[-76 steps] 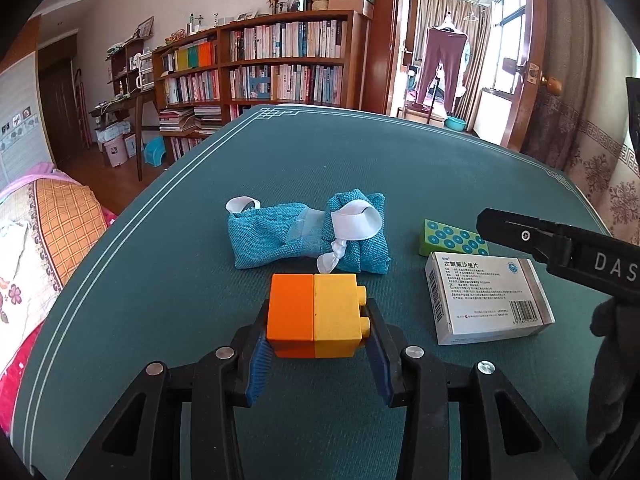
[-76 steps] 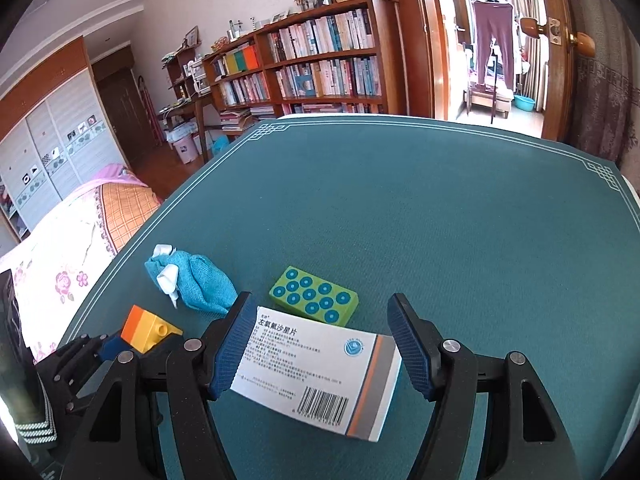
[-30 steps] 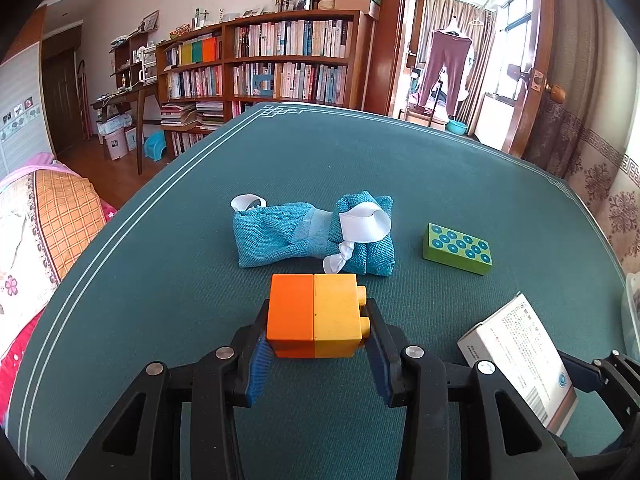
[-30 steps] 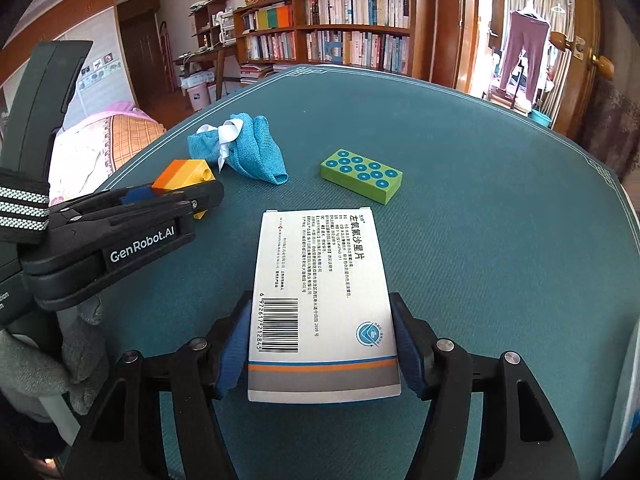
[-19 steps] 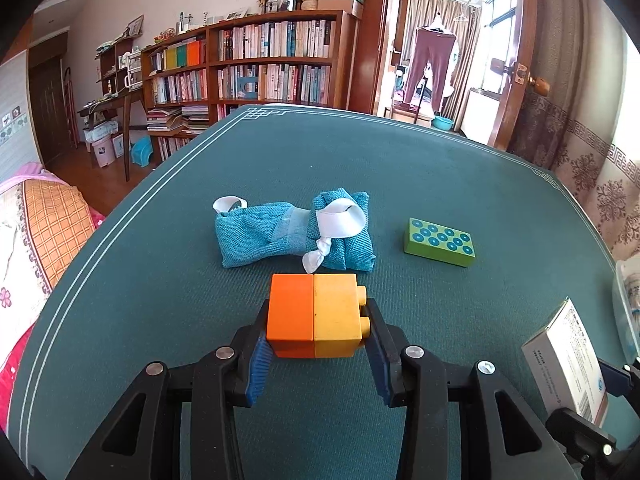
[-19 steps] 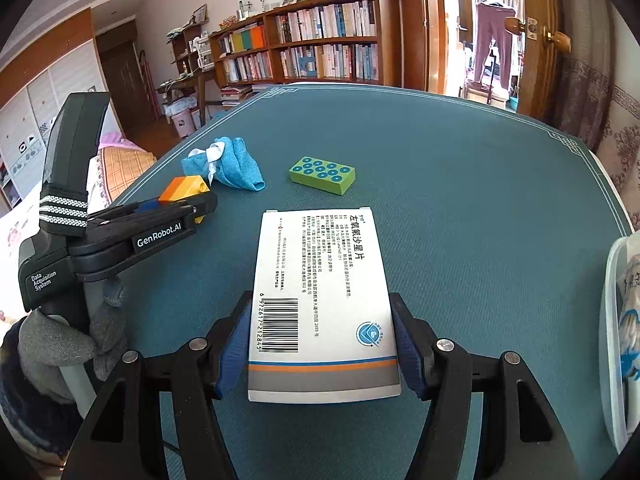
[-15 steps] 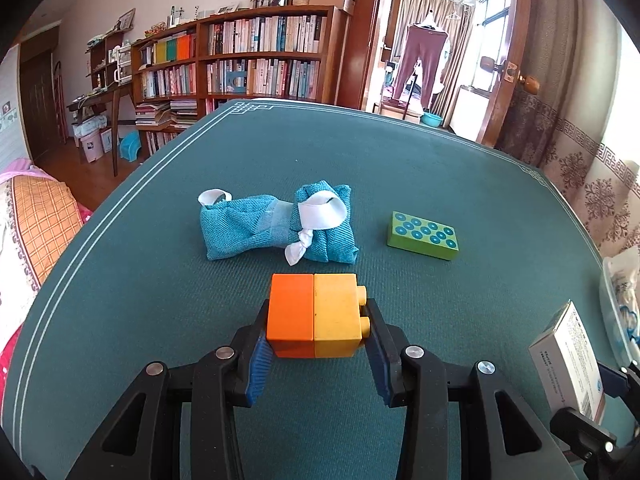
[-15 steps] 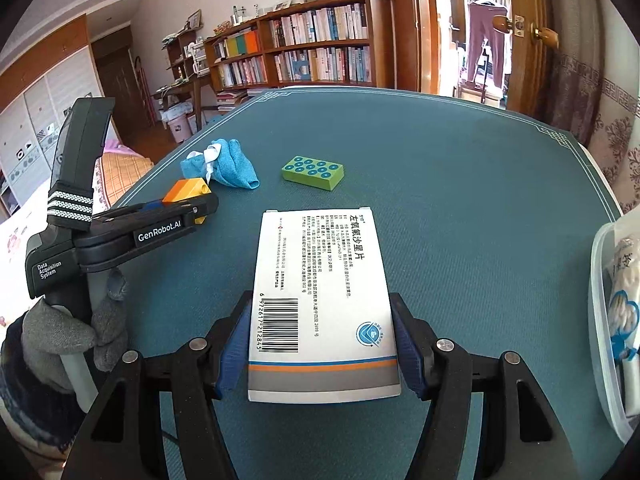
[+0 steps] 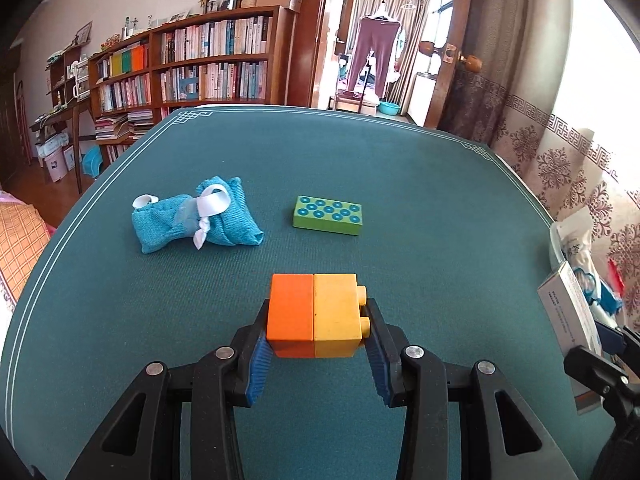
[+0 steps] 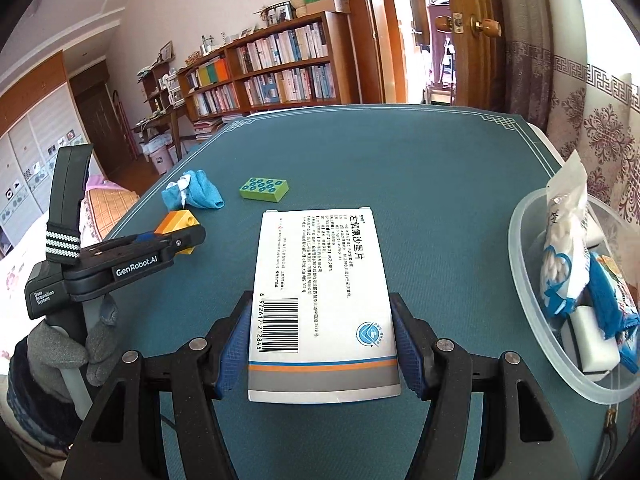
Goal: Organize objects
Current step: 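Carry the medicine box and toy block in both tools toward the bowl, then lower the medicine box into the bowl with the right tool while the left tool holds the block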
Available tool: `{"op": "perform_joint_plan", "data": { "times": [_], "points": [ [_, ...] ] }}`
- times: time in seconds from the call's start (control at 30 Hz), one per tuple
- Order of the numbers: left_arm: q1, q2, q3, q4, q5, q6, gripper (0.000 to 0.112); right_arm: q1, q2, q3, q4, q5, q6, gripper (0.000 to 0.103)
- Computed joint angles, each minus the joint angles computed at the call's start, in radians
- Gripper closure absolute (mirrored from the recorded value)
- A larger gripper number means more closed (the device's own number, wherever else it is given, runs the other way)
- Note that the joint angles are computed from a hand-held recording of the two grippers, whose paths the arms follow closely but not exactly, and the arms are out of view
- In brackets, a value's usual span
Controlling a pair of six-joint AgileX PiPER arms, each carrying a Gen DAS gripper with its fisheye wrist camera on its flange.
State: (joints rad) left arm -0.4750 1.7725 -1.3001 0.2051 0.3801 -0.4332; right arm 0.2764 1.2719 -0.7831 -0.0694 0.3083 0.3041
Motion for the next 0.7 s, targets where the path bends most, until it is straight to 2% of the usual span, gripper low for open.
{"op": "perform_joint_plan", "data": {
  "times": [0.17,0.33,0.43,0.7],
  "points": [
    [-0.06,0.008,-0.038,0.02,0.027,-0.004,0.068,-0.129,-0.083,0.047,0.131,0.002,-0.13,0.038],
    [-0.114,0.024,-0.08,0.04,0.047,-0.011,0.068,-0.263,-0.15,0.065,0.157,0.017,-0.158,0.038],
    [-0.14,0.043,-0.112,0.037,0.063,-0.001,0.068,-0.369,-0.175,0.07,0.219,0.025,-0.231,0.038],
    [-0.204,0.086,-0.187,0.033,0.102,0.018,0.068,-0.6,-0.137,0.012,0.317,0.016,-0.371,0.038]
  ]
}}
